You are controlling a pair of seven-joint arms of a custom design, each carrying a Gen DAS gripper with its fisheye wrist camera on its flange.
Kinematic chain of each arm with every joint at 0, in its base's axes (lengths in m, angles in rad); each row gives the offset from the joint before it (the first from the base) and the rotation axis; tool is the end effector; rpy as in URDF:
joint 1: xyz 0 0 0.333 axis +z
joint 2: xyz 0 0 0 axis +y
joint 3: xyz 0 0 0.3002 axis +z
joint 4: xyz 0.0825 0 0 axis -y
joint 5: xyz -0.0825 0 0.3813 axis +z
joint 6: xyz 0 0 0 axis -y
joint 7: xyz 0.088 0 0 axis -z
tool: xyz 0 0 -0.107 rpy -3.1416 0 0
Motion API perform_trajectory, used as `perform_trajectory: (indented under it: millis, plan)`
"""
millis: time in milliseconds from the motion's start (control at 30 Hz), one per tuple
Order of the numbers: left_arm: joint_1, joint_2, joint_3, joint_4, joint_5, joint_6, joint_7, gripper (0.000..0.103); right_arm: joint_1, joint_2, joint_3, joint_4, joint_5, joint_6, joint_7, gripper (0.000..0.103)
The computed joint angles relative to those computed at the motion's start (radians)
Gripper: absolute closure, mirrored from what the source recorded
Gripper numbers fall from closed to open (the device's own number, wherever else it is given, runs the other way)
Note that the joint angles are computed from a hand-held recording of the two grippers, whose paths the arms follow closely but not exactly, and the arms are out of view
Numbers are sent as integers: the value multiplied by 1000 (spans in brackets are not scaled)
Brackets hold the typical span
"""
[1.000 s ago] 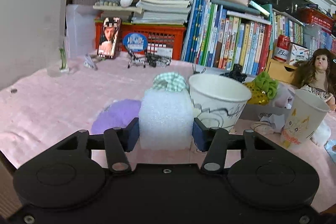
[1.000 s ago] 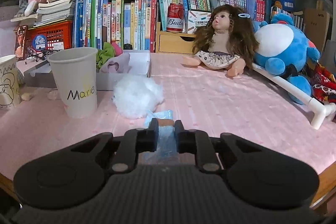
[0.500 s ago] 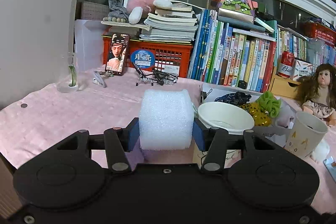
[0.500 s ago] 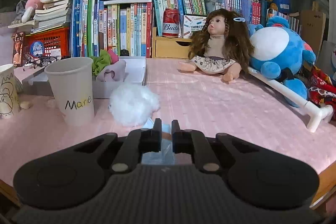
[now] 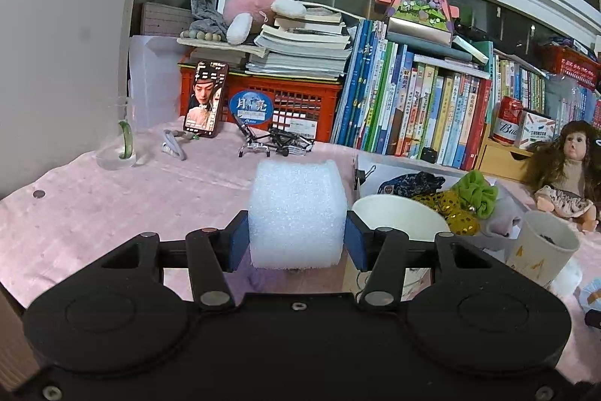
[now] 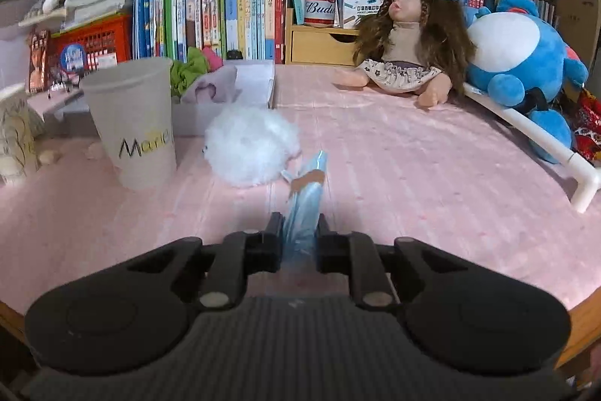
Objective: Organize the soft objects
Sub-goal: 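Carry the foam cube with the left tool while the right tool carries the packet over the tray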
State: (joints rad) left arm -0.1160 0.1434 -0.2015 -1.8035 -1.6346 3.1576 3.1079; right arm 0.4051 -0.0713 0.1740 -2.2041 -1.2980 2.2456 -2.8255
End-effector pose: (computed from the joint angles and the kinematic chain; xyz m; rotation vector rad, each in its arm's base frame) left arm 0.6046 -0.0978 0.5100 -1.3965 1.6865 -1.2564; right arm 0.4650 0.2723 0.4259 -1.2276 2.0105 -1.1686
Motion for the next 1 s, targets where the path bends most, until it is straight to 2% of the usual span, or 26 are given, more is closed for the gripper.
perform_trajectory:
  millis: [100,233,400,533,633,767,1000]
  plan:
    - [6,-2,0,0,72,-19,-74,53,-4,-16,0,-5,-2,2,27,84]
    - [23,-3,-14,12,131,-37,-111,53,-16,-42,-1,-3,-16,4,23,84]
    - [45,-1,-17,29,348,-111,-319,53,-47,-64,-7,23,-31,31,-14,84]
    - [63,15,-27,71,500,-162,-435,53,-79,-63,-24,64,-25,105,-82,84]
    - [76,31,-24,118,633,-248,-562,53,-99,-46,-36,107,8,155,-158,84]
    - [93,78,-23,230,796,-410,-708,53,-120,-13,-56,170,82,231,-267,84]
    - [79,245,-32,532,1067,-651,-943,53,-139,78,-95,290,323,323,-540,84]
